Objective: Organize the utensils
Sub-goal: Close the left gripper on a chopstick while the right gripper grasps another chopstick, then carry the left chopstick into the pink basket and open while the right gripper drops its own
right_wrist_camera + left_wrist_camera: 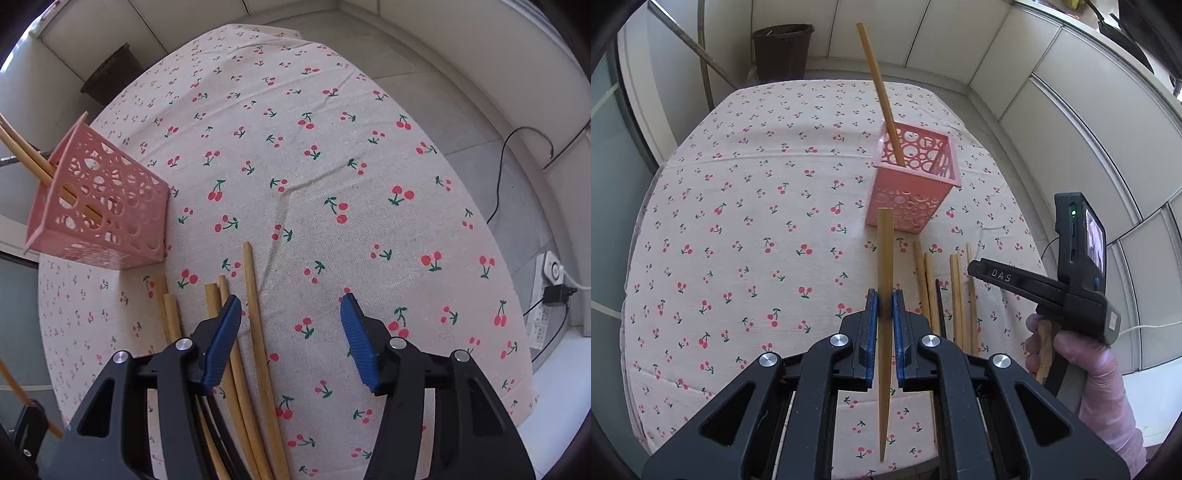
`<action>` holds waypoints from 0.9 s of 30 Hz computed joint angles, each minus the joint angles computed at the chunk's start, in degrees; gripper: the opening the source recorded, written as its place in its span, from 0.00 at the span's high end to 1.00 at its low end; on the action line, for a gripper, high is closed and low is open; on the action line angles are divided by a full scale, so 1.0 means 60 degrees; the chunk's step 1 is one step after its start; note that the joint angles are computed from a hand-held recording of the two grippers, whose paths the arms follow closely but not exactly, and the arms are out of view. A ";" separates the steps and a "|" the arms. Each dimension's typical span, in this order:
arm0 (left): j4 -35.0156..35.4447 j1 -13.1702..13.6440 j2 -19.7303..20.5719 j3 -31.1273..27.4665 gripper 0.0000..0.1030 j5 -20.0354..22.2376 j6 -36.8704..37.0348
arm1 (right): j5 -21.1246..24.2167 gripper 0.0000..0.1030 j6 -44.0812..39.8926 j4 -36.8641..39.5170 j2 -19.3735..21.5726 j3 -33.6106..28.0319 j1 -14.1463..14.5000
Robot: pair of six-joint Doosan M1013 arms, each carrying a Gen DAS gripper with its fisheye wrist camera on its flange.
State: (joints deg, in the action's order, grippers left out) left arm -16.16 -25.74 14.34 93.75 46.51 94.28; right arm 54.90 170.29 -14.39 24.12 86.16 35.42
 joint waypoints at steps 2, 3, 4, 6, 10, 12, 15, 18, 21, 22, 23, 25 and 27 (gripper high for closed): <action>-0.0116 0.0080 0.0007 -0.0004 0.93 0.0009 0.0056 | 0.0456 0.54 -0.0108 -0.0243 0.0173 -0.0254 0.0061; -0.0145 0.0093 0.0012 -0.0003 0.93 -0.0010 0.0063 | 0.0729 0.61 -0.0174 -0.0417 0.0283 -0.0413 0.0115; -0.0166 0.0101 0.0004 0.0001 0.93 -0.0021 0.0065 | 0.1006 0.69 -0.0242 -0.0614 0.0395 -0.0574 0.0178; -0.0210 0.0125 -0.0024 0.0009 0.93 -0.0043 0.0086 | 0.1124 0.83 -0.0359 -0.0810 0.0511 -0.0719 0.0258; -0.0225 0.0150 -0.0032 0.0020 0.93 -0.0056 0.0054 | 0.0842 0.94 -0.0237 -0.1045 0.0520 -0.0685 0.0385; -0.0199 0.0157 -0.0026 0.0027 0.93 -0.0077 0.0010 | 0.0257 0.94 0.0016 -0.1088 0.0327 -0.0344 0.0382; -0.0346 0.0192 -0.0050 0.0076 0.93 -0.0211 0.0076 | -0.0702 0.94 0.0653 -0.1203 -0.0024 0.0207 0.0330; -0.0433 0.0188 -0.0112 0.0137 0.93 -0.0367 0.0142 | -0.1209 0.94 0.1574 -0.1882 -0.0352 0.0660 0.0436; -0.0558 0.0180 -0.0214 0.0233 0.93 -0.0560 0.0268 | -0.1390 0.94 0.2539 -0.2755 -0.0722 0.1039 0.0670; -0.0619 0.0177 -0.0255 0.0268 0.93 -0.0623 0.0336 | -0.1400 0.94 0.2852 -0.3047 -0.0827 0.1129 0.0771; -0.0705 0.0176 -0.0322 0.0330 0.93 -0.0737 0.0434 | -0.1401 0.94 0.3163 -0.3380 -0.0946 0.1222 0.0892; -0.0839 0.0173 -0.0435 0.0436 0.93 -0.0938 0.0625 | -0.1300 0.94 0.3575 -0.3947 -0.1109 0.1332 0.1098; -0.0956 0.0158 -0.0582 0.0569 0.93 -0.1171 0.0882 | -0.1167 0.94 0.4051 -0.4538 -0.1283 0.1433 0.1352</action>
State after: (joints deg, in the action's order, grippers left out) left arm -21.90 -24.79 10.85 97.16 39.48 99.58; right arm 47.90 194.59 -41.61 16.42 94.76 43.53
